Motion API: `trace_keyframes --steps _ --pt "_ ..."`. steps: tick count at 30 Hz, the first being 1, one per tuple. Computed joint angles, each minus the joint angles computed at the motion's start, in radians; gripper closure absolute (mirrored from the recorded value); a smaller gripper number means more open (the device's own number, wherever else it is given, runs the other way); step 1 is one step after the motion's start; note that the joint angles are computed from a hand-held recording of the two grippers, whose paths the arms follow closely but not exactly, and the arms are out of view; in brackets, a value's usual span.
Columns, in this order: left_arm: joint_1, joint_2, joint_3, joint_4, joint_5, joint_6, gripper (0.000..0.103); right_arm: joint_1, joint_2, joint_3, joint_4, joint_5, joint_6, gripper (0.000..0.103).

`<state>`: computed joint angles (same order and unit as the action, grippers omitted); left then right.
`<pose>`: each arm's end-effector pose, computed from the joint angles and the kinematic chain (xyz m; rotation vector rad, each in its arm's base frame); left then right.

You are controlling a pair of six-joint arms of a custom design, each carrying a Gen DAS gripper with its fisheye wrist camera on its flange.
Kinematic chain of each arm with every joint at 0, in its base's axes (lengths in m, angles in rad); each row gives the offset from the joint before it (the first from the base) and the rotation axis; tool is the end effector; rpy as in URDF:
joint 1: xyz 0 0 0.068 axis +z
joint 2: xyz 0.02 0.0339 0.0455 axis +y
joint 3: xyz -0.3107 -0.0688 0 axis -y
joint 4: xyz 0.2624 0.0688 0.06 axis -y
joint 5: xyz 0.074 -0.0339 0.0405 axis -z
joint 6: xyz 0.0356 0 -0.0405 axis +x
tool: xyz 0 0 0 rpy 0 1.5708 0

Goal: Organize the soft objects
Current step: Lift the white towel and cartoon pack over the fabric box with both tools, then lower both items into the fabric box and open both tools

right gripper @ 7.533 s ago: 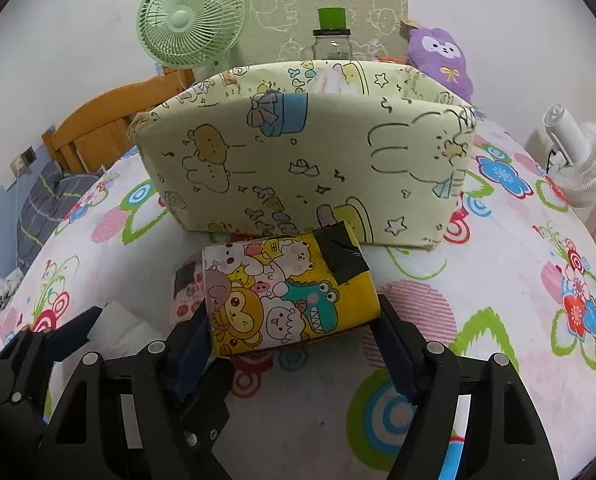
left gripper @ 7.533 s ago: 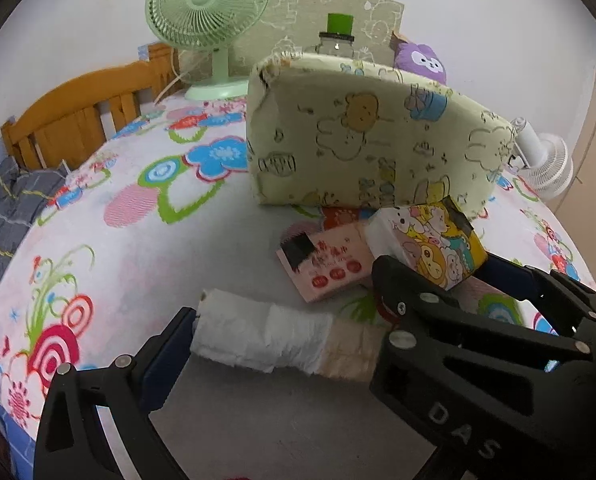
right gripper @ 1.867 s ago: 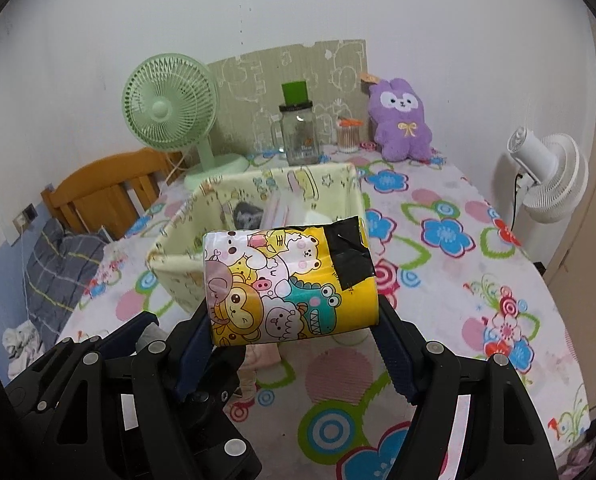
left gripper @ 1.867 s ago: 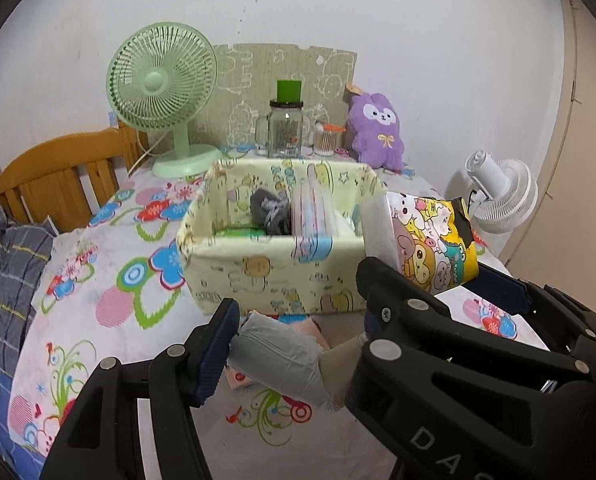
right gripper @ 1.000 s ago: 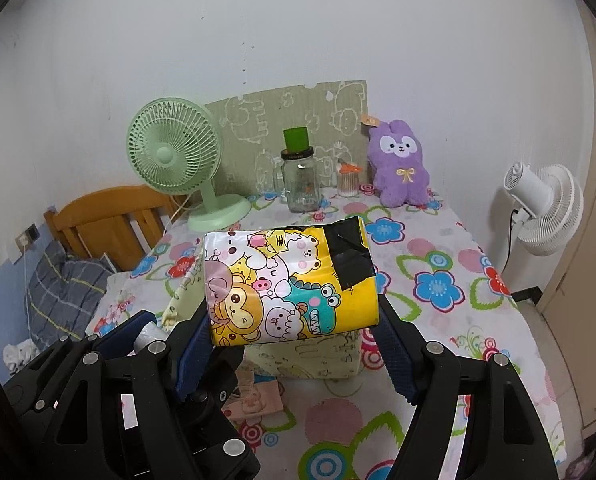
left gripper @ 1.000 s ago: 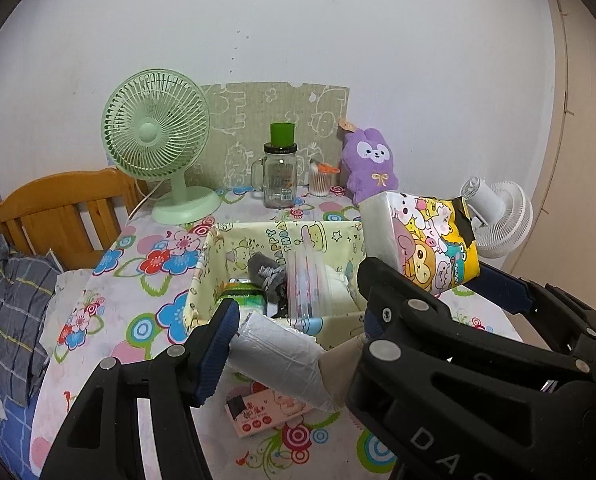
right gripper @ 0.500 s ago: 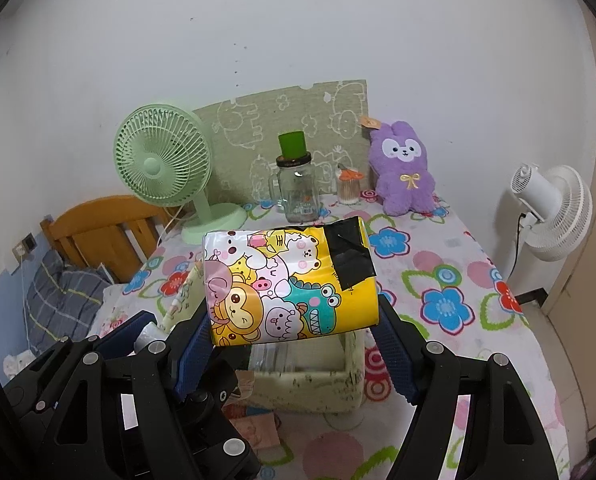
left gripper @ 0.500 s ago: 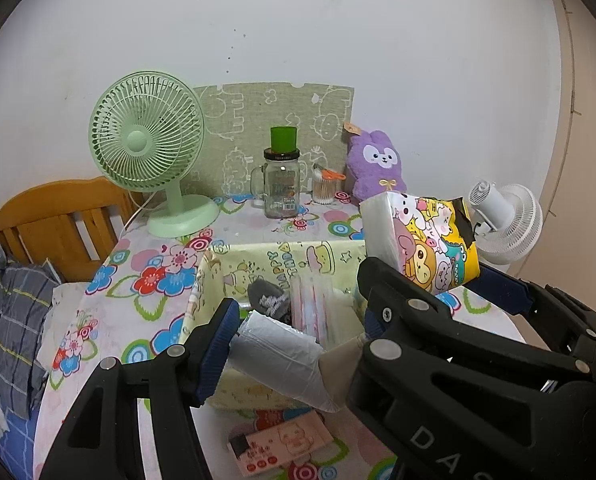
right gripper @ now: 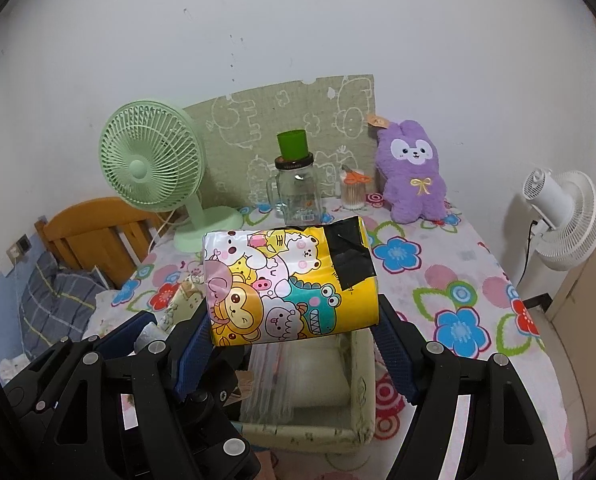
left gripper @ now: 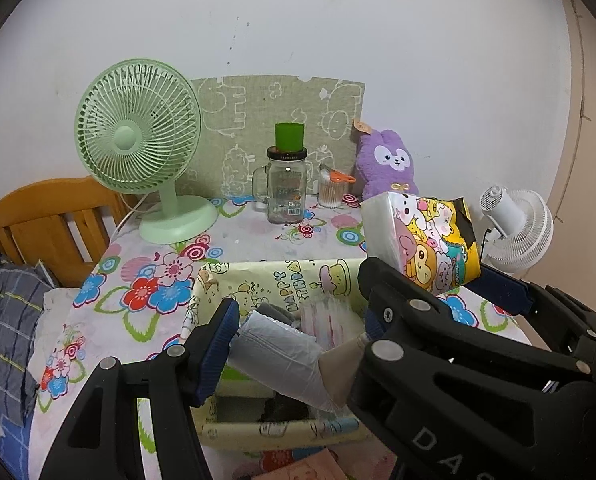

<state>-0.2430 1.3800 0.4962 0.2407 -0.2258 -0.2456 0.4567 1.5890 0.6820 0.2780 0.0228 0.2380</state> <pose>0.2551 -0.0550 0.1886 -0.1272 2.1914 -0.0241 0.2904 0.1418 0.1900 -0.2298 2.2115 0.3615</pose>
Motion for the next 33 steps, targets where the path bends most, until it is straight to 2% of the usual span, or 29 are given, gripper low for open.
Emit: trace_keyframes --steps 8,13,15,20,33 --pt "0.062 0.087 0.024 0.066 0.062 0.011 0.033 -0.002 0.07 0.048 0.014 -0.006 -0.003 0.026" --pt "0.092 0.14 0.043 0.076 0.081 0.013 0.021 -0.002 0.113 0.071 0.017 -0.015 -0.003 0.026" --pt "0.1 0.15 0.045 0.075 0.084 0.015 0.013 -0.001 0.124 0.077 0.017 -0.026 -0.001 0.026" --pt "0.115 0.155 0.054 0.038 0.096 0.036 0.003 0.004 0.154 0.097 0.014 -0.044 -0.007 0.026" --pt "0.143 0.128 0.032 0.013 0.074 0.068 0.002 0.021 0.204 0.117 0.031 -0.151 0.002 0.022"
